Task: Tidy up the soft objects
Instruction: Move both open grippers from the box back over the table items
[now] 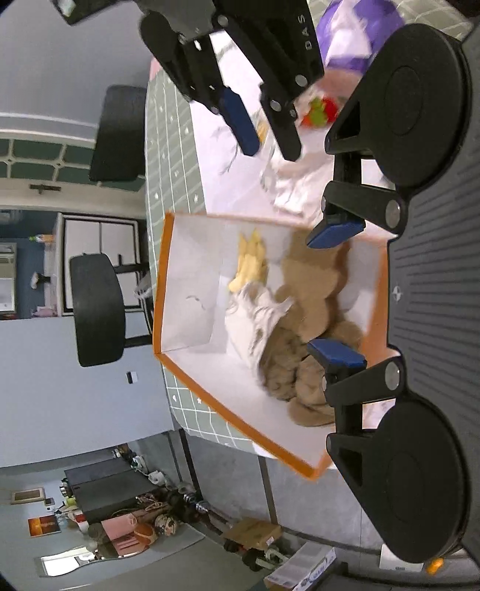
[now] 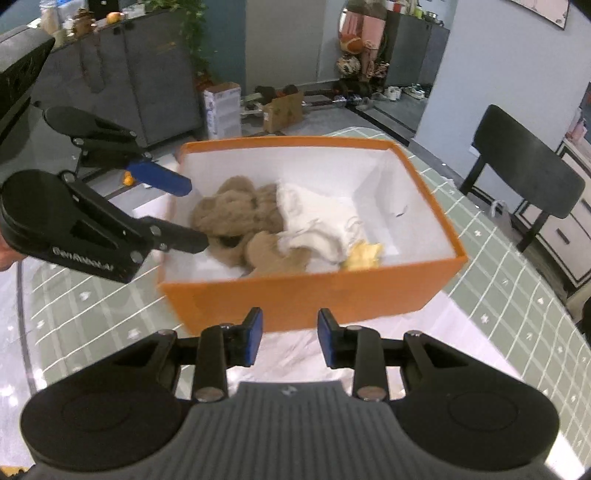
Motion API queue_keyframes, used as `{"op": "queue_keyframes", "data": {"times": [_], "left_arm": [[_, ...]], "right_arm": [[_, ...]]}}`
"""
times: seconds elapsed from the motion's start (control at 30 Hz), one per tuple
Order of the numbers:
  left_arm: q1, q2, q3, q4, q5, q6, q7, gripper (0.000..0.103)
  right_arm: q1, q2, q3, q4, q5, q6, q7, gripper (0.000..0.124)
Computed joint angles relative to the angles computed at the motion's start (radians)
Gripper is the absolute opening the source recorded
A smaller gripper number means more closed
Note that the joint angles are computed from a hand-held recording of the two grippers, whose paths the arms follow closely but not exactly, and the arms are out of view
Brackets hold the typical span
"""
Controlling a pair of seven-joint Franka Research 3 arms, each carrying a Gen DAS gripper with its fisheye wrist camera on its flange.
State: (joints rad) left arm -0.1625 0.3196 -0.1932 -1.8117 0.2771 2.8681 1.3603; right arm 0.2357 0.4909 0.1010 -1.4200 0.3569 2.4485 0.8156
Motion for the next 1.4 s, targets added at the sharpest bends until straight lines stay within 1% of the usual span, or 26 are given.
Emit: {"op": "queue_keyframes", "data": {"times": [0.07, 0.17, 0.2, 0.27, 0.33, 0.4, 0.43, 0.5, 0.57, 0.6, 0.7, 0.73, 0.77, 0.83, 0.93, 1.0, 1.07, 1.17, 1.27, 1.4], "left_arm": [[0.035, -0.042, -0.040, -0.080, -0.054, 0.052, 0.041, 0.067], [0.059, -0.092, -0.073, -0.179, -0.110, 0.107, 0.090, 0.068], [0.062, -0.106, -0.078, -0.207, -0.123, 0.120, 0.104, 0.068], [0.043, -0.122, -0.063, -0.248, -0.110, 0.140, 0.093, 0.068], [0.038, -0.130, -0.067, -0.279, -0.116, 0.149, 0.100, 0.068], [0.044, -0.142, -0.084, -0.311, -0.140, 0.153, 0.127, 0.068], [0.038, -0.144, -0.082, -0.326, -0.138, 0.158, 0.129, 0.068], [0.012, -0.146, -0.061, -0.349, -0.106, 0.171, 0.106, 0.068], [0.019, -0.144, -0.081, -0.372, -0.125, 0.179, 0.122, 0.068], [0.029, -0.138, -0.100, -0.376, -0.146, 0.176, 0.145, 0.068], [0.030, -0.137, -0.120, -0.404, -0.156, 0.185, 0.186, 0.068], [0.021, -0.131, -0.117, -0.403, -0.145, 0.184, 0.194, 0.068], [0.007, -0.133, -0.105, -0.419, -0.125, 0.194, 0.188, 0.068], [-0.029, -0.123, -0.074, -0.414, -0.073, 0.186, 0.161, 0.068], [-0.049, -0.107, -0.057, -0.401, -0.029, 0.182, 0.140, 0.068], [-0.074, -0.093, -0.031, -0.388, 0.014, 0.183, 0.106, 0.074], [-0.099, -0.076, -0.004, -0.367, 0.063, 0.179, 0.069, 0.076], [-0.114, -0.044, 0.006, -0.325, 0.107, 0.158, 0.042, 0.076], [-0.123, -0.006, 0.012, -0.283, 0.137, 0.169, 0.022, 0.076], [-0.211, 0.047, 0.108, -0.220, 0.245, 0.217, -0.072, 0.081]], "right_arm": [[-0.015, -0.056, 0.017, -0.091, 0.038, 0.021, -0.035, 0.032], [-0.020, -0.126, 0.026, -0.204, 0.079, 0.042, -0.075, 0.032], [-0.020, -0.146, 0.028, -0.237, 0.092, 0.049, -0.090, 0.032], [-0.026, -0.199, 0.035, -0.321, 0.134, 0.058, -0.136, 0.032], [-0.025, -0.237, 0.035, -0.378, 0.168, 0.058, -0.172, 0.032], [-0.022, -0.277, 0.033, -0.443, 0.204, 0.062, -0.212, 0.032], [-0.020, -0.294, 0.030, -0.473, 0.220, 0.065, -0.230, 0.032], [-0.015, -0.326, 0.023, -0.528, 0.244, 0.068, -0.262, 0.032], [-0.007, -0.361, 0.013, -0.587, 0.251, 0.080, -0.289, 0.032], [-0.005, -0.379, 0.007, -0.617, 0.254, 0.081, -0.300, 0.032], [-0.004, -0.426, -0.011, -0.690, 0.269, 0.059, -0.330, 0.033], [-0.003, -0.439, -0.017, -0.710, 0.272, 0.052, -0.336, 0.032], [-0.002, -0.453, -0.022, -0.730, 0.272, 0.045, -0.340, 0.033], [-0.005, -0.476, -0.036, -0.767, 0.272, 0.029, -0.350, 0.033], [-0.012, -0.510, -0.054, -0.822, 0.262, 0.013, -0.356, 0.033], [-0.021, -0.538, -0.068, -0.860, 0.250, 0.007, -0.359, 0.033], [-0.032, -0.561, -0.081, -0.894, 0.237, 0.008, -0.356, 0.033], [-0.053, -0.584, -0.100, -0.926, 0.205, 0.005, -0.333, 0.034], [-0.077, -0.598, -0.116, -0.948, 0.166, 0.010, -0.304, 0.035], [-0.108, -0.611, -0.135, -0.966, 0.135, 0.022, -0.279, 0.038]]}}
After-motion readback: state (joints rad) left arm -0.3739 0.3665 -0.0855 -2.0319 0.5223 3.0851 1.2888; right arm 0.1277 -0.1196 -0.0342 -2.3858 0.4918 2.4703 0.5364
